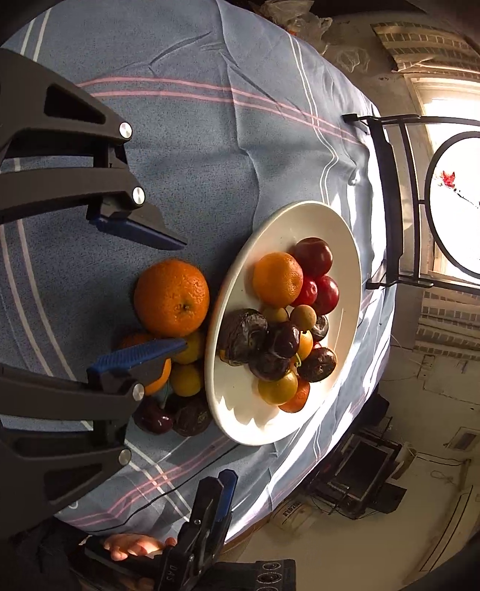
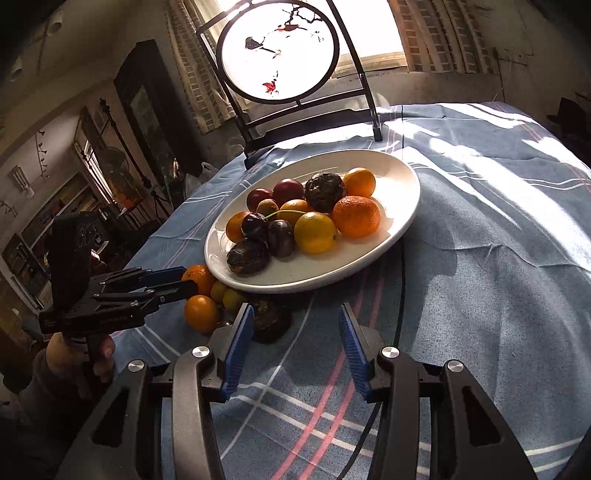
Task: Organize fruits
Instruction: 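Grasp a large orange with the left tool while the right tool grasps a dark plum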
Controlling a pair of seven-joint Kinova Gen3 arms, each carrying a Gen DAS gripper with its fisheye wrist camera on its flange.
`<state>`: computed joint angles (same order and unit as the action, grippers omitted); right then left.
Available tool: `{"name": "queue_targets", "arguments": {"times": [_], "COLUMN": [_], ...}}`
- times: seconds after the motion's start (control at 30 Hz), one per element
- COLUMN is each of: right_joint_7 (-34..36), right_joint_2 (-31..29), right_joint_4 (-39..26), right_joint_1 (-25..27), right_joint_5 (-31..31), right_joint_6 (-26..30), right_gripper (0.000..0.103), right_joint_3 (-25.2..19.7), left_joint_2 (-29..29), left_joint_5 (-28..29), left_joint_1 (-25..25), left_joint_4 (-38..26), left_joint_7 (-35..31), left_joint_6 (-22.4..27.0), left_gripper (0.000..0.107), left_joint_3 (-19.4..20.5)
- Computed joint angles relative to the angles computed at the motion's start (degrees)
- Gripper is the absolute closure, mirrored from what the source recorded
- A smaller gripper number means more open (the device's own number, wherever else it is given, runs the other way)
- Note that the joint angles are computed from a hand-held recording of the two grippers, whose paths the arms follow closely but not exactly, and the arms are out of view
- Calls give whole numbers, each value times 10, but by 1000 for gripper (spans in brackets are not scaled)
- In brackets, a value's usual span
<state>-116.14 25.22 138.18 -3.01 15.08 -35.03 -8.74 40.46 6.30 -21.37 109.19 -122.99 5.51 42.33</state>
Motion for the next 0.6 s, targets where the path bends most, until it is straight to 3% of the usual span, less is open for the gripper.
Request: {"name": "queue_targets", "arguments": {"times": [0.17,0.37,0.5,0.6], "right_joint_7": [-11,-10,29,53], "right_joint_2": [4,3,-6,-10], "right_joint_4": [-1,0,-10,-27], "right_joint_1": [14,12,-20,-49], "right_joint_5": [22,34,38,29], "right_joint_6": [-5,-7,29,75], "right_gripper": [55,55,55,55], "right_joint_3": [-8,-6,-4,-17], "left_joint_2": [16,-4,-19,-30], "left_joint_5": [24,34,26,9], "left_joint_1": [16,34,13,-46], "left_joint_4": [-42,-16,17,59], "left_joint_7": [-6,-34,-33,-21], "left_joint_6": [55,18,-10,-44], "left_gripper": [58,64,64,64], "left_joint_3": [-21,-37,-20,33]}}
